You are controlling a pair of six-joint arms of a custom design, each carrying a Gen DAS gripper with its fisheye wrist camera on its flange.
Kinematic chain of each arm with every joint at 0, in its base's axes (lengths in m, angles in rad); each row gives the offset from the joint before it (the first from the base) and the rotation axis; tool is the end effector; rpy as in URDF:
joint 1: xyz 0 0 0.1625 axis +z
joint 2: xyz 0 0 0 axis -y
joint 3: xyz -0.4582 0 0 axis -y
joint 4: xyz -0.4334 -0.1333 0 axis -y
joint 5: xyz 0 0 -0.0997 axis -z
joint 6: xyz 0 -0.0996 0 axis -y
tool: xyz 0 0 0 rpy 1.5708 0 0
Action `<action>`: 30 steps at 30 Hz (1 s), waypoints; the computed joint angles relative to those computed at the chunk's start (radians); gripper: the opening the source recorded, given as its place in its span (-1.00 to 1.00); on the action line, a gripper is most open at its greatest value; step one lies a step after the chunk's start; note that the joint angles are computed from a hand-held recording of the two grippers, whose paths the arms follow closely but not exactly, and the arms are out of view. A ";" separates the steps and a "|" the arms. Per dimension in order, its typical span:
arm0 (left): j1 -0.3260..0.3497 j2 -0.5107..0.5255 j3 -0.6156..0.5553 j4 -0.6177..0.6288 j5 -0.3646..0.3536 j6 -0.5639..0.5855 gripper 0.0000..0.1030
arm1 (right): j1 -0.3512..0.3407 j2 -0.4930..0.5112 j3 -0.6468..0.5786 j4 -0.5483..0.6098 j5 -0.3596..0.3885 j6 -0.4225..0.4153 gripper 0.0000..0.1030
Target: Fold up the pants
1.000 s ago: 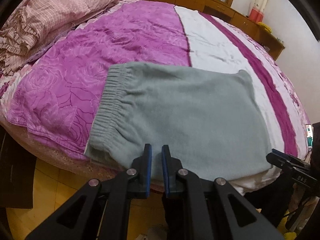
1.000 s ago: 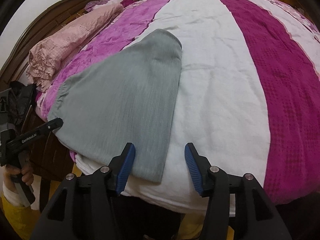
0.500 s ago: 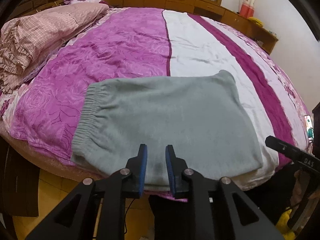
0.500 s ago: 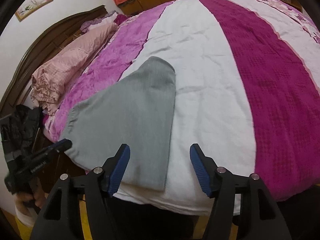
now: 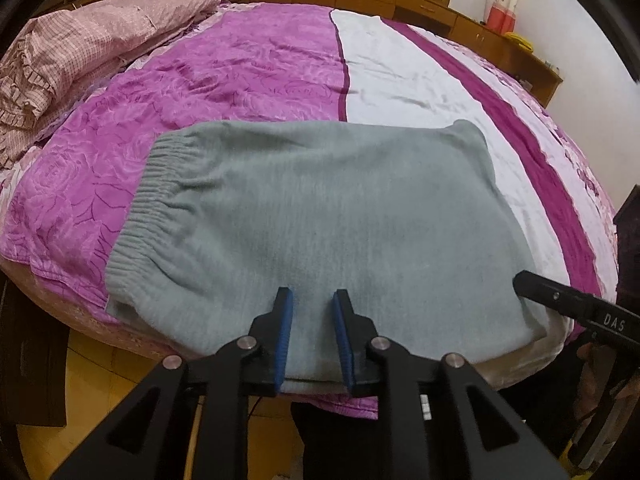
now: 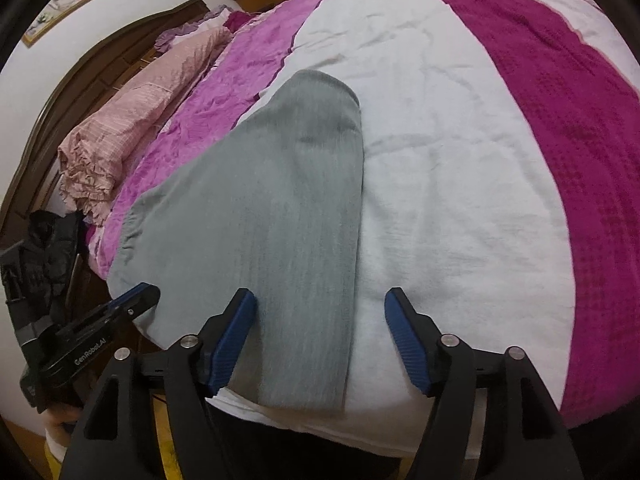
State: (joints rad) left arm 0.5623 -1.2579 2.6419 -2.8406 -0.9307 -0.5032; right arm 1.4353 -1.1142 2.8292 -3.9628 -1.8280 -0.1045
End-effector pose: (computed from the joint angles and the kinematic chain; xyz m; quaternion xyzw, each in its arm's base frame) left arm -0.1607 -0.3292 0.0819 0.2543 0.9131 -0.1760 0.2657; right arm 0.0694 -0.2898 0.1322 -0.0571 -0.9347 0.3125 0.1595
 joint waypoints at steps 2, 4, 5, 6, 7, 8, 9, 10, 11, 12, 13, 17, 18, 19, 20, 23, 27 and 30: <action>-0.001 0.002 0.000 -0.002 0.001 -0.002 -0.57 | -0.023 0.015 0.003 -0.023 0.027 -0.008 0.24; -0.001 0.002 0.000 -0.001 0.001 -0.002 -0.57 | -0.040 0.030 0.007 -0.052 0.051 -0.009 0.25; -0.001 0.002 0.000 -0.001 0.001 -0.003 -0.57 | -0.042 0.031 0.008 -0.053 0.056 -0.011 0.25; -0.001 0.002 0.001 -0.002 0.001 -0.005 -0.57 | -0.040 0.026 0.007 -0.045 0.055 -0.012 0.25; -0.001 0.003 0.002 -0.004 0.002 -0.007 -0.57 | -0.034 0.009 0.005 -0.019 0.054 -0.007 0.23; -0.002 0.003 0.002 -0.005 0.002 -0.008 -0.57 | -0.035 -0.005 0.007 0.000 0.069 -0.003 0.21; -0.002 0.004 0.001 -0.003 0.003 -0.010 -0.57 | -0.043 -0.019 0.010 0.015 0.097 -0.003 0.15; -0.002 0.005 0.001 -0.003 0.004 -0.009 -0.57 | -0.059 -0.036 0.013 0.042 0.147 -0.009 0.13; -0.003 0.005 0.000 -0.001 0.005 -0.007 -0.57 | -0.059 -0.041 0.010 0.059 0.163 -0.009 0.13; -0.002 0.003 0.000 -0.001 0.004 -0.007 -0.57 | -0.047 -0.031 0.003 0.058 0.148 -0.004 0.13; -0.002 0.003 0.001 -0.002 0.003 -0.008 -0.57 | -0.033 -0.010 -0.007 0.046 0.124 -0.003 0.13; -0.002 0.005 -0.002 0.001 0.003 -0.013 -0.57 | -0.073 0.025 -0.002 -0.016 0.175 -0.004 0.10; -0.003 0.004 -0.002 0.004 0.004 -0.014 -0.57 | -0.092 0.023 0.003 -0.020 0.201 0.000 0.07; -0.004 0.005 -0.003 0.007 0.007 -0.016 -0.57 | -0.123 0.017 0.008 -0.021 0.241 0.010 -0.01; -0.006 0.006 -0.004 0.010 0.009 -0.018 -0.56 | -0.143 0.011 0.012 -0.019 0.264 0.021 -0.07; -0.009 0.006 -0.005 0.020 0.015 -0.025 -0.55 | -0.176 -0.007 0.016 -0.003 0.298 0.054 -0.31; -0.012 -0.004 -0.011 0.051 0.018 -0.048 -0.50 | -0.151 -0.003 0.015 -0.014 0.282 0.061 -0.62; -0.016 -0.023 -0.011 0.071 0.016 -0.067 -0.47 | -0.117 -0.015 0.012 -0.012 0.255 0.061 -0.74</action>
State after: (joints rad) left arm 0.5464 -1.2806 2.6311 -2.7691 -0.9145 -0.5697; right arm 1.3185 -1.1293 2.8410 -3.9744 -1.5734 -0.0437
